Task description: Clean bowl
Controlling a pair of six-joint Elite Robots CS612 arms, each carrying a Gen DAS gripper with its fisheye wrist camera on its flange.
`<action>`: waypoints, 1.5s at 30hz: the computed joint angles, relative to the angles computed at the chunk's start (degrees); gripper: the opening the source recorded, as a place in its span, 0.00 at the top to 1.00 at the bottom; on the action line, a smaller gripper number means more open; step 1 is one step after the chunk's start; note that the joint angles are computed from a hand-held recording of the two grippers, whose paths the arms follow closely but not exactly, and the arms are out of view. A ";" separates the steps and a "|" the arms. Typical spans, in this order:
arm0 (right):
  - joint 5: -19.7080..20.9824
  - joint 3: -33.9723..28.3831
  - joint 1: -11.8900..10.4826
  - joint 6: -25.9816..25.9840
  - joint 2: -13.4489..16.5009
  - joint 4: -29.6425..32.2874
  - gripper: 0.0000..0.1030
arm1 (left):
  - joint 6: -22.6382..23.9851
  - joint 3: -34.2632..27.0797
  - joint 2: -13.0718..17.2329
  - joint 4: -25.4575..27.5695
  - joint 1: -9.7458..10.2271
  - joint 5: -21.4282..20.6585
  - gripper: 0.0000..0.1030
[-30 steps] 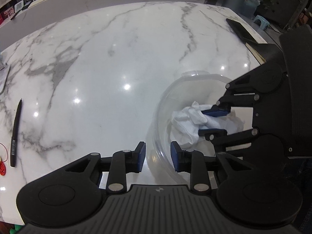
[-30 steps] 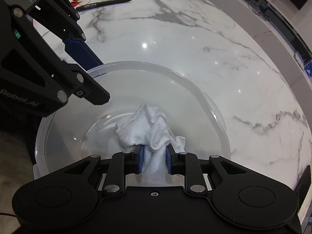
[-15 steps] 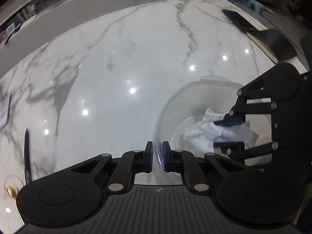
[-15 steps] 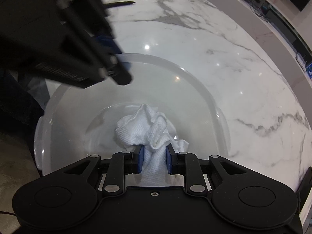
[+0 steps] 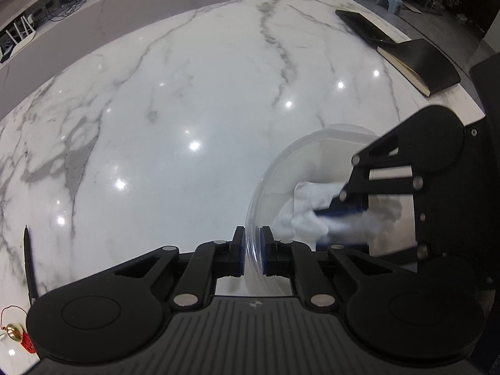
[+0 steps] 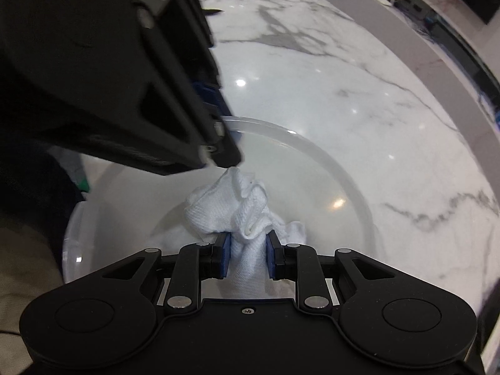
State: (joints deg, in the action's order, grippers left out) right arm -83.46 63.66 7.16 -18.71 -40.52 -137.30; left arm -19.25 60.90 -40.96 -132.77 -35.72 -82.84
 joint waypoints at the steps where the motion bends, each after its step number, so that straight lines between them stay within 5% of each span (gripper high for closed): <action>1: 0.54 -0.04 0.01 -0.22 -0.01 0.24 0.80 | 0.10 -0.08 0.03 0.12 -0.04 0.19 0.92; 9: 2.63 -0.02 0.15 -2.12 -0.70 3.61 0.80 | 0.19 -0.49 0.18 0.67 -0.34 1.38 0.92; 22: -5.54 1.85 0.36 -1.70 -1.79 3.44 0.80 | 0.11 -0.41 0.17 0.78 -0.57 2.49 0.91; 29: -6.32 1.78 0.24 -0.94 -1.40 1.85 0.81 | 0.63 -0.47 0.22 0.94 -0.66 3.23 0.90; 45: -4.13 -2.26 -0.80 -3.24 0.99 3.38 0.81 | 15.50 -0.75 0.75 -1.02 -0.24 3.21 0.88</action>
